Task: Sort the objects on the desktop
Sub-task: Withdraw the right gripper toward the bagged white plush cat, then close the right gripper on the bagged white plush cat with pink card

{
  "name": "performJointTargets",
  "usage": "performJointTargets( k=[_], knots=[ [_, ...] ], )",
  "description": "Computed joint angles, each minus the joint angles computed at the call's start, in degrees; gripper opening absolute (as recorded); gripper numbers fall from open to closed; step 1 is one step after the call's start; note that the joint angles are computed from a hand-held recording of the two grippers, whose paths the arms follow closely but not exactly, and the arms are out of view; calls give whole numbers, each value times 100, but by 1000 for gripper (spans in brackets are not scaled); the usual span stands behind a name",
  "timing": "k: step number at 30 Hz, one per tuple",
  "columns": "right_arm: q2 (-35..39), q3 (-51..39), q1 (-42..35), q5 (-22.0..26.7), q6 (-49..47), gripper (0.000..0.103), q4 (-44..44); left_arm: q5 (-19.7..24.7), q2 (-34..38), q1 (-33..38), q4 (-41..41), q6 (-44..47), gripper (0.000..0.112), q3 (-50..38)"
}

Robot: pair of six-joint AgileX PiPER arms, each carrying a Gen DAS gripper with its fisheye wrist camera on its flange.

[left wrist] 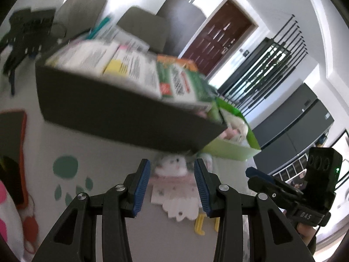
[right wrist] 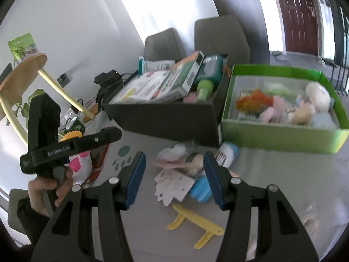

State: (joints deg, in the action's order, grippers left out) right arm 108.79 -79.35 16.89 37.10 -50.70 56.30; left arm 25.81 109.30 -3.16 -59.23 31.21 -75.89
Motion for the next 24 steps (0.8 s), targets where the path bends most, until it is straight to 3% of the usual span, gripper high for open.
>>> performJointTargets(
  k=[5,8,24],
  knots=[
    [221,-96,140,169,732,55,-146,200,136,92,-538,399,41,235],
    [295,-104,313,-41,1237,57,-498,377,277,145,-936,612,41,294],
    [836,-431,404,29,1864,53,-24,1107,780,462,-2384,1169,41,290]
  ],
)
